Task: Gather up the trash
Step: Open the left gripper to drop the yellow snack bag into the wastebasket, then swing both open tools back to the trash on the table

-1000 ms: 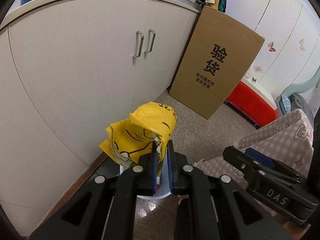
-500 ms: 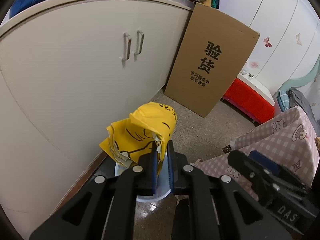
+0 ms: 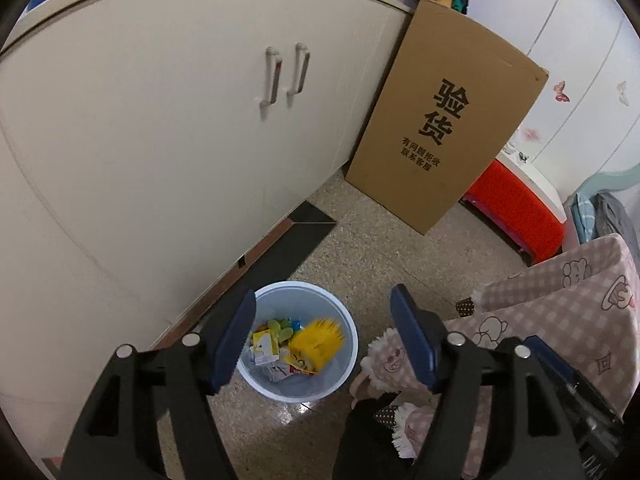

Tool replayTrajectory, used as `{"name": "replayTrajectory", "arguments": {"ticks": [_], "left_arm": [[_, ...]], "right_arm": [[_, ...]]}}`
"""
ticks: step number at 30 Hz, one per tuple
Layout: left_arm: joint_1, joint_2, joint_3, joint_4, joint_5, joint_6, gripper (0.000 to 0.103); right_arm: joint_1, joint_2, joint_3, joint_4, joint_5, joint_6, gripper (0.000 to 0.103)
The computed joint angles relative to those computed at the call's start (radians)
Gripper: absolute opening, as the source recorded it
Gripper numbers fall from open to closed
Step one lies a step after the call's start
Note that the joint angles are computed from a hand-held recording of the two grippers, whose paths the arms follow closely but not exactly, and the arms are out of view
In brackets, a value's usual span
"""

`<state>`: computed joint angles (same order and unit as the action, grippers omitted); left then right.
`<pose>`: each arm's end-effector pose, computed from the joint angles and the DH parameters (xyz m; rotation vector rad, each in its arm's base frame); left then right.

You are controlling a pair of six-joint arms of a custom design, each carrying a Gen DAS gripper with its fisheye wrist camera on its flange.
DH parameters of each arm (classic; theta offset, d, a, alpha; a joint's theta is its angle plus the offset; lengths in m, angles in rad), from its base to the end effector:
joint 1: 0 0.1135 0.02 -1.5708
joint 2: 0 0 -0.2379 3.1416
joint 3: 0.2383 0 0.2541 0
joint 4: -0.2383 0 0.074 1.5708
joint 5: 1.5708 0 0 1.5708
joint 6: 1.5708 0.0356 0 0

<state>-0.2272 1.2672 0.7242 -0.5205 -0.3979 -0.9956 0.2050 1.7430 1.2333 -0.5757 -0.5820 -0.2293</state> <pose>0.2400 -0.0413 0.1709 -1.0602 2.2732 0.0408 0.3426 0.0912 0.1880 -0.7350 2.4527 0.7570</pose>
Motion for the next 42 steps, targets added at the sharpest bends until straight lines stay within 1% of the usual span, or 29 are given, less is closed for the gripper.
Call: {"name": "replayTrajectory", "arguments": {"ticks": [4, 7, 13, 19, 23, 25, 30, 35, 38, 39, 42], "left_arm": [[-0.027, -0.01, 0.002, -0.035, -0.019, -0.018, 0.069], [-0.053, -0.028, 0.02, -0.078, -0.051, -0.03, 0.069], [-0.142, -0.073, 0.091, -0.21, -0.141, -0.083, 0.07], [-0.266, -0.084, 0.218, -0.371, -0.252, -0.166, 0.072], [-0.367, -0.026, 0.36, -0.497, -0.338, -0.242, 0.076], [-0.408, 0.017, 0.436, -0.541, -0.369, -0.267, 0.077], [-0.508, 0.166, 0.643, -0.614, -0.42, -0.297, 0.079], [-0.562, 0.335, 0.846, -0.604, -0.422, -0.246, 0.079], [-0.584, 0.454, 0.983, -0.575, -0.395, -0.188, 0.079], [-0.586, 0.493, 1.028, -0.562, -0.378, -0.162, 0.079], [-0.583, 0.618, 1.178, -0.522, -0.296, -0.09, 0.079]], "right_arm": [[-0.008, -0.015, -0.002, -0.011, -0.007, -0.003, 0.069], [-0.019, -0.037, 0.0, -0.03, -0.02, -0.01, 0.07], [-0.062, -0.099, 0.016, -0.091, -0.067, -0.035, 0.07], [-0.145, -0.178, 0.047, -0.178, -0.143, -0.08, 0.071], [-0.235, -0.206, 0.099, -0.261, -0.211, -0.136, 0.072], [-0.285, -0.205, 0.133, -0.303, -0.243, -0.167, 0.072], [-0.44, -0.158, 0.264, -0.429, -0.322, -0.272, 0.073], [-0.614, -0.028, 0.464, -0.556, -0.378, -0.386, 0.074], [-0.694, 0.074, 0.596, -0.614, -0.395, -0.431, 0.075], [-0.729, 0.133, 0.673, -0.642, -0.398, -0.447, 0.075], [-0.79, 0.262, 0.837, -0.684, -0.383, -0.462, 0.075]]}}
